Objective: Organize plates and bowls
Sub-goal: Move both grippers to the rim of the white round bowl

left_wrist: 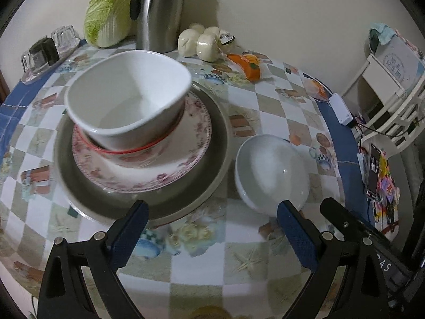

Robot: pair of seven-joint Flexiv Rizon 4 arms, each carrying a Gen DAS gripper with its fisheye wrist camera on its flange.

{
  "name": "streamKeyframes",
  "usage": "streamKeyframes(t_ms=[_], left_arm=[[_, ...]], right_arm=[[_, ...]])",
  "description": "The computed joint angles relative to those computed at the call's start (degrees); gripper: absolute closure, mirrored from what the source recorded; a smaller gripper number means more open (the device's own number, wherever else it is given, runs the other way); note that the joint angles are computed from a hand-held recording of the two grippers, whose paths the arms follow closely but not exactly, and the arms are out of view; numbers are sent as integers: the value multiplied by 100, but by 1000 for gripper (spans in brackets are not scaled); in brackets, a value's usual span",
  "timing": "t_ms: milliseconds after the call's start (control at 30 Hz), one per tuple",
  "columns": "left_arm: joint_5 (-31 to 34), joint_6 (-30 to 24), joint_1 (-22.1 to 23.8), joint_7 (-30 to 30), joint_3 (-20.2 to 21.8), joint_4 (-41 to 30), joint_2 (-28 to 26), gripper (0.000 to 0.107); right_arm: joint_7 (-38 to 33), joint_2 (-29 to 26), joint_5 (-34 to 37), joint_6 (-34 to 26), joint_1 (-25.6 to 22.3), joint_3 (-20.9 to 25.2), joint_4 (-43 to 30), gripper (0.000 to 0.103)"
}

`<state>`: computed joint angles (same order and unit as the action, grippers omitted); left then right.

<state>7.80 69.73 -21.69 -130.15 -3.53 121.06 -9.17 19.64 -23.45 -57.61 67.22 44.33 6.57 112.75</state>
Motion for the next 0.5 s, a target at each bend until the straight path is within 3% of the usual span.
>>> streamKeyframes(t_ms=[133,233,367,500], left_arm=[[-236,125,22,1,-37,-77,-182,10],[-373,192,8,-15,-43,-129,-313,25],[-565,199,-21,29,-45,-188,-473,30],[-324,22,-157,-152,117,-385,-593,36]], right_arm=[[-103,-29,75,80,-89,-29,2,0],[-140,-55,96,140,-137,-76,-13,0],[-264,-137,209,115,-176,-102,-98,2],[-461,-307,385,242,-182,-120,-207,16]])
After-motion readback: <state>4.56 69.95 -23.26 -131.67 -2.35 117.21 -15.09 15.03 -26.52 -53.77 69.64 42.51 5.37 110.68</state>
